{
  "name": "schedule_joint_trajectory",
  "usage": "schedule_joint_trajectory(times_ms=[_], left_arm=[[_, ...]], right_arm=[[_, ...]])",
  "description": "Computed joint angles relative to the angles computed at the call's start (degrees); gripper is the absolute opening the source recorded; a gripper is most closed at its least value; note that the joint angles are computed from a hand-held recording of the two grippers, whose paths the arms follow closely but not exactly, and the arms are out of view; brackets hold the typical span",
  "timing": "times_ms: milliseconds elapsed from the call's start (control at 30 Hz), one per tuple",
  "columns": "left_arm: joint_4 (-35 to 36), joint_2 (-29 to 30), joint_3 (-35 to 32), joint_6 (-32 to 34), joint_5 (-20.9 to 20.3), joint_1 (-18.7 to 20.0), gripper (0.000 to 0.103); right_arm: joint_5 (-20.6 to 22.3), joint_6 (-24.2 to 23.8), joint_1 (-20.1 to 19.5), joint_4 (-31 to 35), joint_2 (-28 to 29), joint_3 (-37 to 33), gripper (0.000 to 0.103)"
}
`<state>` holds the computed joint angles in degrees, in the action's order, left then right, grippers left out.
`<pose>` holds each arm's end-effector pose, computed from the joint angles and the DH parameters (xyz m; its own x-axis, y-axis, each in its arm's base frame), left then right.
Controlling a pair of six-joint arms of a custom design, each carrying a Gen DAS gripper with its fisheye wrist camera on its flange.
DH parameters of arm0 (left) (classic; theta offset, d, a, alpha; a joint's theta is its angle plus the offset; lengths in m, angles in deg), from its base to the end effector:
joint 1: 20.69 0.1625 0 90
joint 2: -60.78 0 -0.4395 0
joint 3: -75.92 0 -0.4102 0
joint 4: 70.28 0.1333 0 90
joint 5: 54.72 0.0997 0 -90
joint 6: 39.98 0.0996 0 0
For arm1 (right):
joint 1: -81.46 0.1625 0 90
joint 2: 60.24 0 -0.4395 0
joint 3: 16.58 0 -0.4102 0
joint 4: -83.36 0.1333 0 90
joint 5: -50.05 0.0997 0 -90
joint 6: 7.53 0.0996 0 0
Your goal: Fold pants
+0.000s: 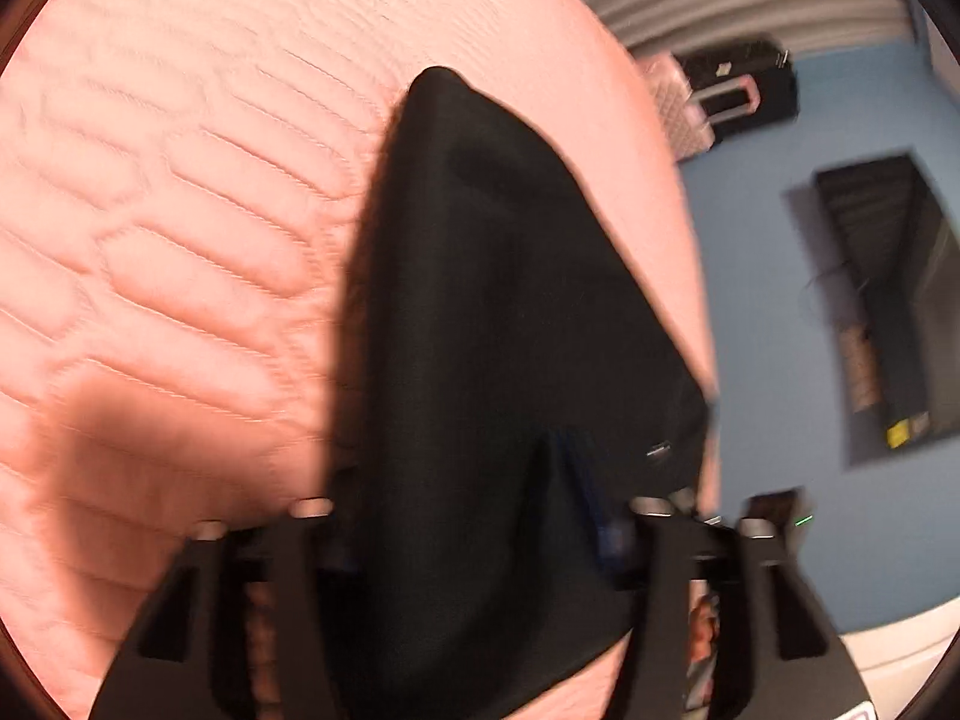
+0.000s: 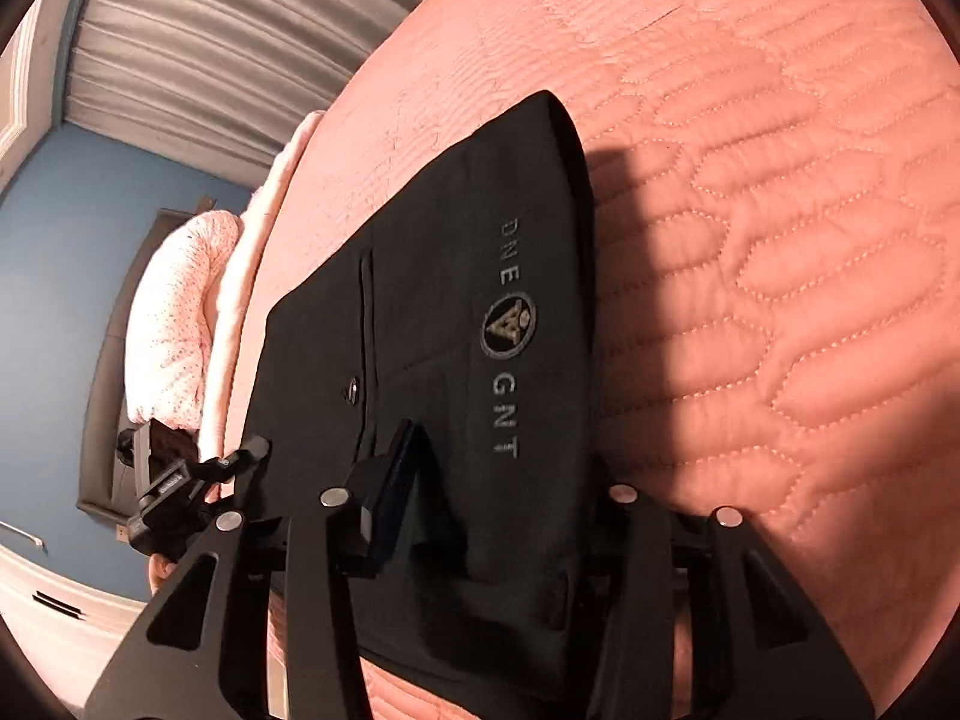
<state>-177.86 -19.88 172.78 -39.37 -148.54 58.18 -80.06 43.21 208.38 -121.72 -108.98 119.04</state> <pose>0.0148 -0.5811 0.3848 -0.9766 0.2046 0.0663 0.2034 0.9788 -0.0248 0.3172 -0.3071 0.0633 -0.9126 0.4088 -0.0066 0.2800 0.6132 -0.7387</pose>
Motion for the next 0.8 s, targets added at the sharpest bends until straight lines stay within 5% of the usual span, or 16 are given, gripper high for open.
schedule_joint_trajectory(times_ms=[67, 100, 133, 233, 400, 667, 733, 800], left_arm=[[-0.6, -0.9, 1.6, 3.1, 4.3, -2.6, 0.059], [-1.2, -1.9, 2.7, 5.2, 7.7, -4.2, 0.029], [-0.9, -2.3, 2.6, 5.7, 8.6, -4.9, 0.017], [-0.6, -3.1, 0.4, 4.5, 4.0, -4.3, 0.012], [-1.2, -2.5, -3.4, 6.4, 3.2, -7.0, 0.011], [-8.5, 9.7, -17.5, 12.1, 5.7, -11.2, 0.012], [-9.3, 14.1, -22.3, 12.8, 7.3, -11.5, 0.015], [-11.3, 18.3, -25.5, 12.2, 11.4, -11.6, 0.026]], right_arm=[[-0.7, -0.9, 0.6, 4.6, -0.5, -1.8, 0.032], [-0.4, -1.5, 0.7, 4.4, -0.7, -2.1, 0.024], [-0.3, -2.2, 1.2, 3.9, -1.0, -2.5, 0.02], [-2.3, -4.6, 3.3, 9.1, -1.9, -5.7, 0.019], [-4.7, -12.4, 4.4, 14.7, -3.3, -12.6, 0.018], [-1.8, -34.8, -3.0, 15.1, -2.7, -27.5, 0.018], [-2.0, -36.6, -6.0, 16.8, -1.6, -31.1, 0.024], [-8.9, -36.5, -8.3, 21.8, 0.8, -35.2, 0.041]])
